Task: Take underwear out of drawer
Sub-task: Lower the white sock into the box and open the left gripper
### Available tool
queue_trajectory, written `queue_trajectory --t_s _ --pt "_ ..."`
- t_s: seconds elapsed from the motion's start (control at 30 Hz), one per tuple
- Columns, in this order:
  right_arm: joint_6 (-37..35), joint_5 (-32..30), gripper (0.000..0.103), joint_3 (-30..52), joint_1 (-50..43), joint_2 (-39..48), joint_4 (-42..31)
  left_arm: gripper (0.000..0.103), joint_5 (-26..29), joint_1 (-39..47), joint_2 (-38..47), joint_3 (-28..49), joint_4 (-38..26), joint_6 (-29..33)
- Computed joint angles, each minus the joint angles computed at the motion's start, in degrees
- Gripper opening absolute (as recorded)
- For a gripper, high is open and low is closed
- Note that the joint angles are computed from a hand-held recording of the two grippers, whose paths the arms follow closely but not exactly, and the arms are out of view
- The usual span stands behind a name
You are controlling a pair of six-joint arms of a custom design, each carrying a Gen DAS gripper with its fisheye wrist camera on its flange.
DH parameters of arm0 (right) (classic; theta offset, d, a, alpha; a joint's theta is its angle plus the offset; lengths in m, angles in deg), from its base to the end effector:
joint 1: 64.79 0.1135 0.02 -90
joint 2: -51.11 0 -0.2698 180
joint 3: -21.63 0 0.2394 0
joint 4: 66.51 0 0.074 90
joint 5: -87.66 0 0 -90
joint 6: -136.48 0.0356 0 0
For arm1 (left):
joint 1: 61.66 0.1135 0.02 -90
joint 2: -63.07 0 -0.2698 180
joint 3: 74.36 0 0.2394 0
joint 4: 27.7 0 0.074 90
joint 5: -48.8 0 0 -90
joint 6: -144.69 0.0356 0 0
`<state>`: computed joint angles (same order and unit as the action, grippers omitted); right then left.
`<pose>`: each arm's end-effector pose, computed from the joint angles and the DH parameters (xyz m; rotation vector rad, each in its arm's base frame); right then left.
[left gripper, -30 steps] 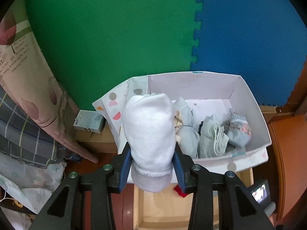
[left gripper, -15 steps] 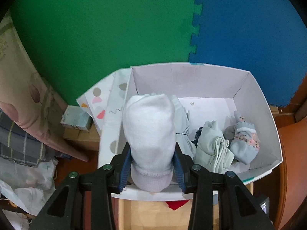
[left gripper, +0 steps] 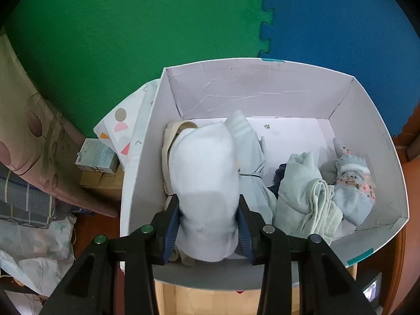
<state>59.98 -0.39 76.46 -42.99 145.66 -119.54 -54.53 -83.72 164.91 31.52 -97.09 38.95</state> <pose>0.2050 0.0807 0.1200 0.2260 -3.0971 0.0730 0.3362 -0.1274 0.2957 0.0788 2.6591 0.1058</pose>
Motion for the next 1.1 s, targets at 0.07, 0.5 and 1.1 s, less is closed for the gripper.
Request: queue_trajectory --t_s 0.07,0.5,1.1 --pt "0.04 0.02 0.05 0.12 0.03 0.11 -0.04 0.041 -0.27 -0.28 0.38 0.15 0.04 -0.18" --pt "0.06 0.02 0.05 0.27 0.1 0.35 0.05 0.046 -0.74 -0.56 0.58 0.92 -1.34 -0.86" --pt "0.04 0.26 0.051 1.41 0.14 1.06 -0.67 0.047 0.83 -0.47 -5.22 -2.22 -1.9 -0.69"
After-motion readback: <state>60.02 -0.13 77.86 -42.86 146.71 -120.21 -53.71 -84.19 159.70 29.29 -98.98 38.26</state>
